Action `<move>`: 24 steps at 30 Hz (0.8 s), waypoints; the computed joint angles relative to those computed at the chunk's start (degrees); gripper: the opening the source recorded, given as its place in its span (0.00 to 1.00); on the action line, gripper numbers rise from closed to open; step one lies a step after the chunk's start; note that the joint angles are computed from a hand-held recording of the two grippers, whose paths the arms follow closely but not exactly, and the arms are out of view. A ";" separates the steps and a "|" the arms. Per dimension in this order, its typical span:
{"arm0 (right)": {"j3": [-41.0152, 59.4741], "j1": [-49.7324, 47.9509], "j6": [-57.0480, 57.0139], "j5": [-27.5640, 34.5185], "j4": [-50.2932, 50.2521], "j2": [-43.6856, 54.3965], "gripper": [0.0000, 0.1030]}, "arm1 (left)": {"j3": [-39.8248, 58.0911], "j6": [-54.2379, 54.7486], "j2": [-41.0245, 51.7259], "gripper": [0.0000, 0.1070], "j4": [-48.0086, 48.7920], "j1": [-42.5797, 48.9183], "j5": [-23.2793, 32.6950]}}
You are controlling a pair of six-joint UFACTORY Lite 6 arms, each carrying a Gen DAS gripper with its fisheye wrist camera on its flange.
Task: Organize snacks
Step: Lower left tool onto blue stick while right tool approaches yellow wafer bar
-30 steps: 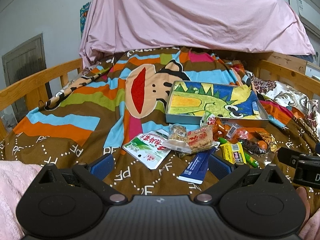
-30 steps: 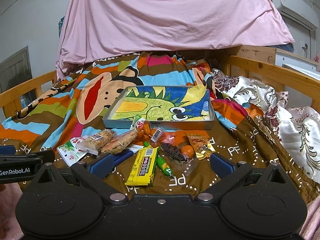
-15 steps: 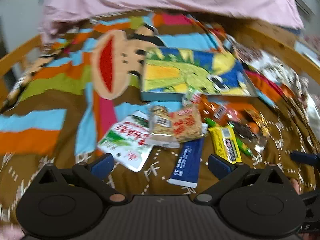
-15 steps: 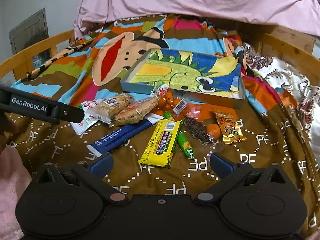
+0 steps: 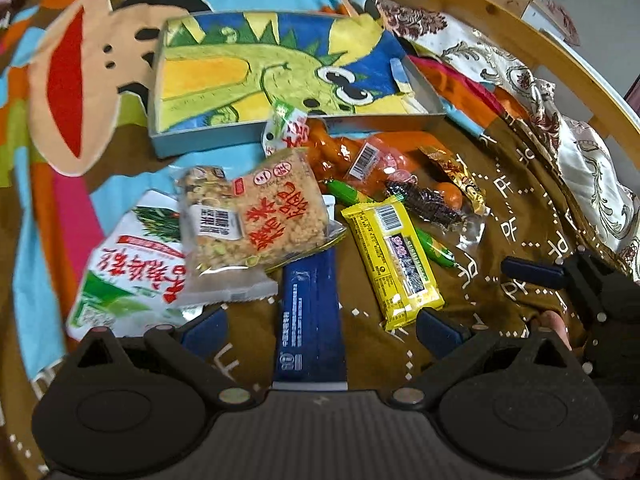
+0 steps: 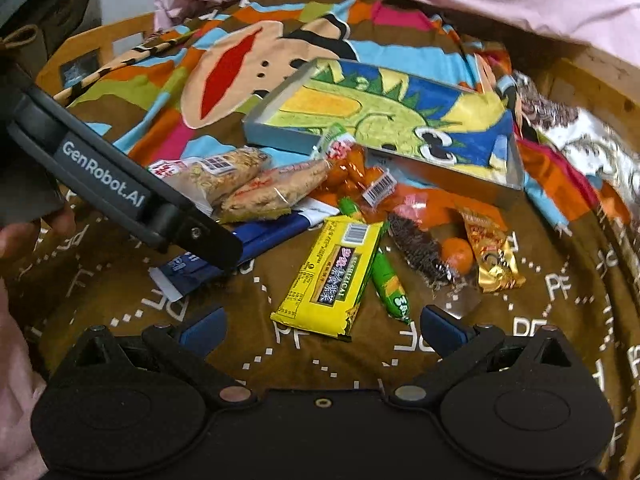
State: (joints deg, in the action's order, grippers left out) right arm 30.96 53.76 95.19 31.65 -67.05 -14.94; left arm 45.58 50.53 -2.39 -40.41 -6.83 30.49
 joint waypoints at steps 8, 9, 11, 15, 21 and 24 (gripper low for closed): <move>2.02 -1.37 8.63 -1.47 -7.40 7.12 0.99 | 6.23 -2.56 10.87 0.96 -0.41 0.18 -0.64; 2.36 -1.07 9.95 -1.19 -8.54 7.99 0.96 | 6.28 -2.94 11.21 0.95 -0.54 0.18 -1.19; 3.19 -0.86 11.57 -0.90 -10.02 9.75 0.91 | 5.93 -3.01 11.46 0.93 -1.36 0.63 -1.47; 3.00 -1.48 15.06 -1.76 -12.58 10.29 0.83 | 4.62 -0.51 10.49 0.85 -3.04 0.68 -2.02; 3.41 -1.83 16.59 0.01 -12.65 11.49 0.81 | 4.51 3.03 11.03 0.72 -5.02 -0.01 -1.91; 4.11 -2.39 17.80 -0.41 -13.43 13.04 0.77 | 4.66 3.66 11.77 0.62 -5.61 0.04 -1.96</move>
State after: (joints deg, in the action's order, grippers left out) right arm 35.06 51.37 112.99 31.24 -80.48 -1.90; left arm 50.24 54.19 9.37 -46.03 -6.79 28.53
